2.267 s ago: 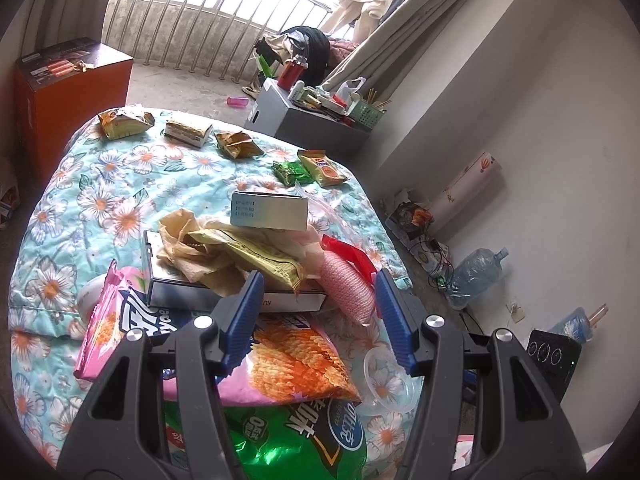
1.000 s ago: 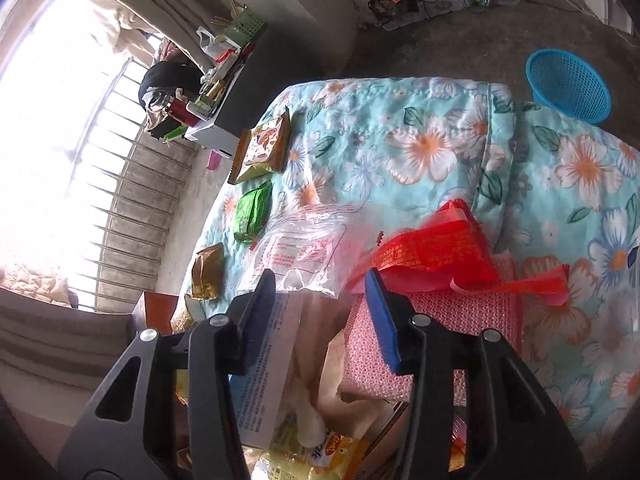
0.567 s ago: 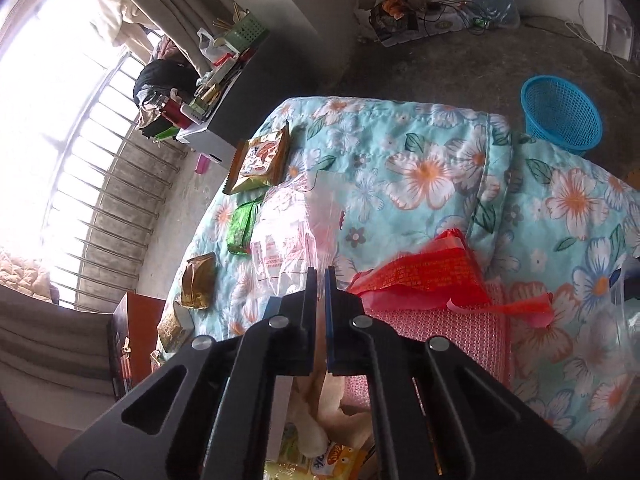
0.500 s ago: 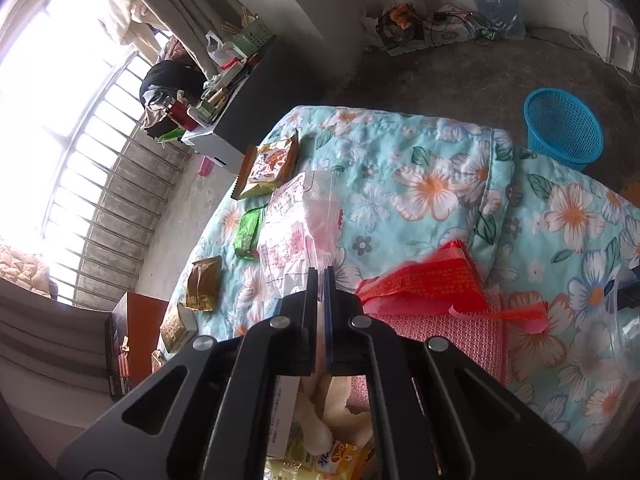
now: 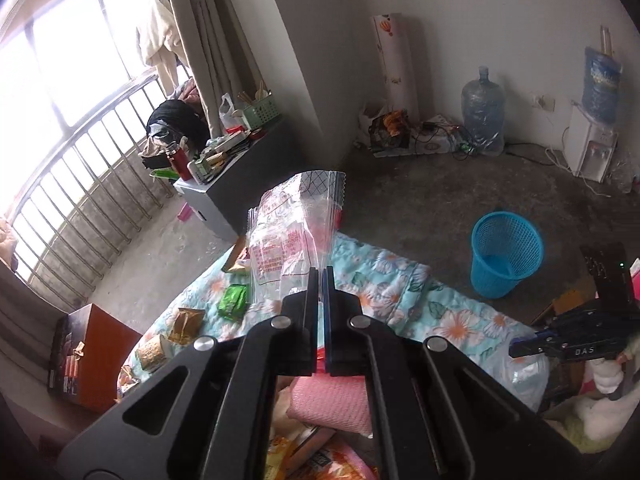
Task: Collect trash
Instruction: 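Grasp the clear plastic bag with the left tool and lift it, then carry the bag and cup over the blue wastebasket and open both tools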
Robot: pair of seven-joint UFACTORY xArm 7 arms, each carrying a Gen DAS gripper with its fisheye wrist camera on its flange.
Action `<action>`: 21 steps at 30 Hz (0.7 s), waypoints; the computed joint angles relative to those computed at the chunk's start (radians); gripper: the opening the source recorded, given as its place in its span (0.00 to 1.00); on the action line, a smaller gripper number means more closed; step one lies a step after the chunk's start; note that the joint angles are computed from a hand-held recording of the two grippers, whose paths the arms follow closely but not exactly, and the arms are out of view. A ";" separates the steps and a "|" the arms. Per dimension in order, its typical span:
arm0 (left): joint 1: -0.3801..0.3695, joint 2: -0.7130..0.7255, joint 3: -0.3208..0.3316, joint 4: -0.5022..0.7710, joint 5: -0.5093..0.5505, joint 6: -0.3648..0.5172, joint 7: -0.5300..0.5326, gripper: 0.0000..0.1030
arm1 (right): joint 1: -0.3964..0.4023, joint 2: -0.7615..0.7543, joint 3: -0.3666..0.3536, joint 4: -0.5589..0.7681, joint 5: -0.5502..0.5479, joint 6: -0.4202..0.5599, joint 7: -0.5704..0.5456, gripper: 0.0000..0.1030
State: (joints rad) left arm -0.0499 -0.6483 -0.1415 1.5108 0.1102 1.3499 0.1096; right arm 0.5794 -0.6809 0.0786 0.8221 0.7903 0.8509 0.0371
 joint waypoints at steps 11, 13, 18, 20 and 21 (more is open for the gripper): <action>-0.191 0.392 -0.149 0.200 -0.202 -0.092 -0.245 0.00 | -0.363 -0.162 -0.056 -0.097 -0.370 -0.048 0.230 0.07; -0.239 0.520 -0.185 0.261 -0.197 -0.103 -0.301 0.00 | -0.424 -0.155 -0.065 -0.123 -0.431 -0.055 0.275 0.07; -0.353 0.830 -0.189 0.391 -0.231 -0.136 -0.361 0.01 | -0.514 -0.094 -0.118 -0.190 -0.495 -0.106 0.342 0.07; -0.396 0.943 -0.175 0.452 -0.238 -0.145 -0.379 0.01 | -0.539 -0.048 -0.129 -0.209 -0.509 -0.129 0.363 0.07; -0.416 0.982 -0.163 0.464 -0.235 -0.158 -0.385 0.01 | -0.543 -0.019 -0.143 -0.217 -0.508 -0.146 0.360 0.07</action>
